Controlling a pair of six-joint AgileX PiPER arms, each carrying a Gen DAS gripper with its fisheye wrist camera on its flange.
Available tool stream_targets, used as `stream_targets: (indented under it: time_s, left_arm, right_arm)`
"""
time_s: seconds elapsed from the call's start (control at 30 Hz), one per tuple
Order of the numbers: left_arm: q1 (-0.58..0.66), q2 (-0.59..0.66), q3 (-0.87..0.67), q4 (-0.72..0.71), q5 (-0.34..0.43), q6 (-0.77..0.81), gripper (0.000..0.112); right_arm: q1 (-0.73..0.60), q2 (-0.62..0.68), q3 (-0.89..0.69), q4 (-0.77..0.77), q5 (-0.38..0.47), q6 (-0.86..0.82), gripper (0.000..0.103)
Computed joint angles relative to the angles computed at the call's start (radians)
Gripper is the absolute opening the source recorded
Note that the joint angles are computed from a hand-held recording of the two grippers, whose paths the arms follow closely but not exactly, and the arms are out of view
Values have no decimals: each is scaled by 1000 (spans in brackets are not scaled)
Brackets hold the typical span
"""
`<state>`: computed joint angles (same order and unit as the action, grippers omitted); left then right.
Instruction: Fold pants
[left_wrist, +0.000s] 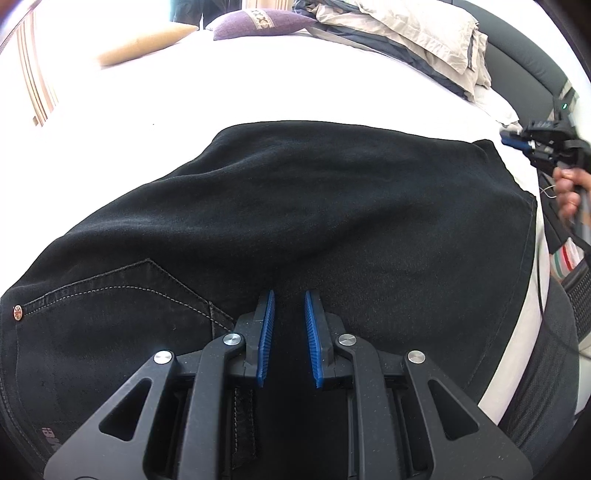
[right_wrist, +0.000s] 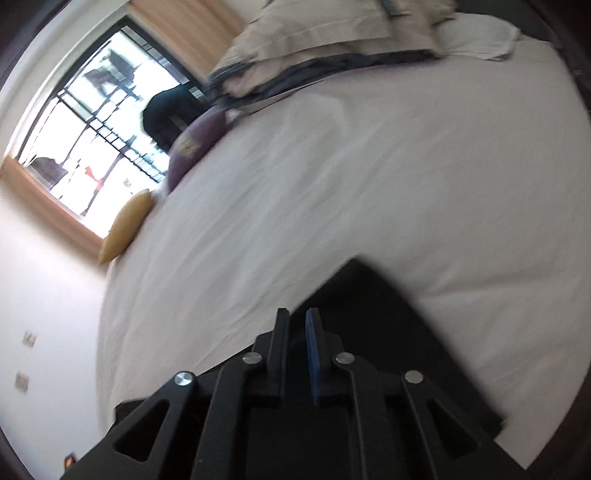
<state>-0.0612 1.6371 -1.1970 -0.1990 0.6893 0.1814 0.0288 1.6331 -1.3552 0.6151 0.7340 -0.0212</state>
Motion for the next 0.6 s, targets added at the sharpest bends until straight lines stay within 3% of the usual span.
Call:
stream_targets:
  time_s: [0.03,0.17,0.27,0.3,0.33,0.37,0.43,0.53,0.6]
  left_arm:
    - [-2,-1,-1,8,0,-7,16]
    - [6,-10,8,-10,3,6,16]
    - [32,-11,12,-68,9,64,16]
    - [41,-10,12,-87,11,83,16]
    - [50,-10,13,-98,12,96,16]
    - [60,-11,16,-115,12,112,16]
    - [81,-16,27,-162,9,155,16]
    - [107,-26,52,-225,-4,207,16]
    - [107,-35,66,-226,-18,211,16]
  right_arm:
    - [67,10,-7,92,42,-77,36]
    - [381,181,-169,207,116,-173,38]
    - [481,395,-404,190,202,-124,38]
    - [491,461,-483,138,226,-68,29]
    - [480,509,-530,126,234,-48,3]
    - [449,536,-546,153,231,-52,0]
    - [369,536,-502,240,186,-74,0]
    - [259,428,-336,168,23,3,0]
    - [192,340,-220,42,-60,159,0]
